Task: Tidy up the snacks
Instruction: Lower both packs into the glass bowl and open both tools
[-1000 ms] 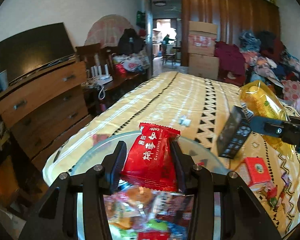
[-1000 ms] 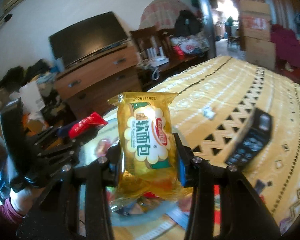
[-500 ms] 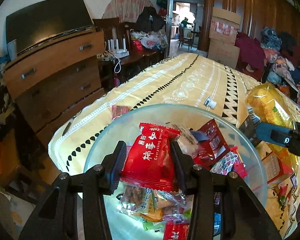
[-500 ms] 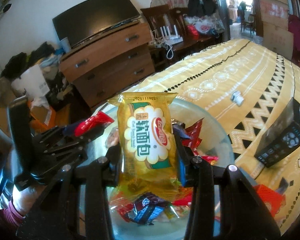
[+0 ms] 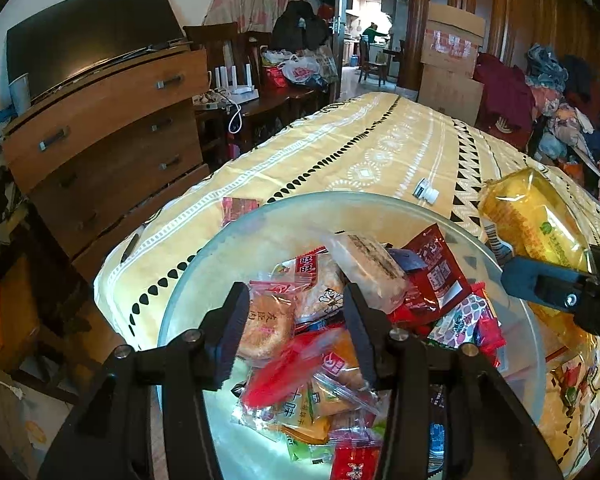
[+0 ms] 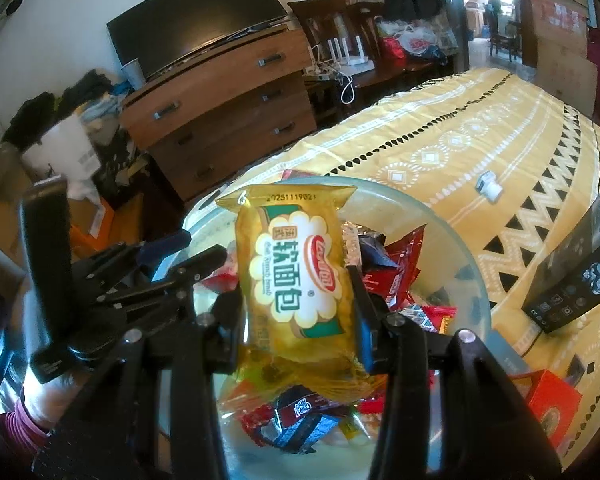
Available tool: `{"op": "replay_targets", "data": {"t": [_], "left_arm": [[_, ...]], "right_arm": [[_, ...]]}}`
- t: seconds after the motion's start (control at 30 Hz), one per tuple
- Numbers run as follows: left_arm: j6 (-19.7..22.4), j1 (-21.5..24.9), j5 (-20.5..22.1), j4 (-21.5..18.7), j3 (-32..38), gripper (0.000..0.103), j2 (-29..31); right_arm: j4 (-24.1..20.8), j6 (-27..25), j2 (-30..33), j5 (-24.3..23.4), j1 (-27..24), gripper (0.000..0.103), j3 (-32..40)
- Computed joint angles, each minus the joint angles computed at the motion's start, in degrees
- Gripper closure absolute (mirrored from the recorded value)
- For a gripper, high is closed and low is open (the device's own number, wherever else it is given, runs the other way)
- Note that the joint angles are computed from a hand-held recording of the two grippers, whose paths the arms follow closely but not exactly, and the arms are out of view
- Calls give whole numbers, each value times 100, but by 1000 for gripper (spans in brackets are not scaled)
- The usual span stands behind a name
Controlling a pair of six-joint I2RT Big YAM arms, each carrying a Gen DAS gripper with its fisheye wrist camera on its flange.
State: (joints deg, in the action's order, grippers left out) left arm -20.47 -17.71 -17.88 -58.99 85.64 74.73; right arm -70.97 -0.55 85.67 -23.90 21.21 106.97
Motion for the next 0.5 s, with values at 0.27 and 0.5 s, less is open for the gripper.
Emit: {"op": "replay_targets", "data": {"t": [0.27, 0.5], "left_arm": [[-102, -35, -83, -77, 58, 18, 32], [-214, -203, -261, -180, 136, 14, 49]], "right_arm": [[84, 12, -152, 218, 48, 17, -131], [561, 119, -605, 587, 28, 17, -487]]}}
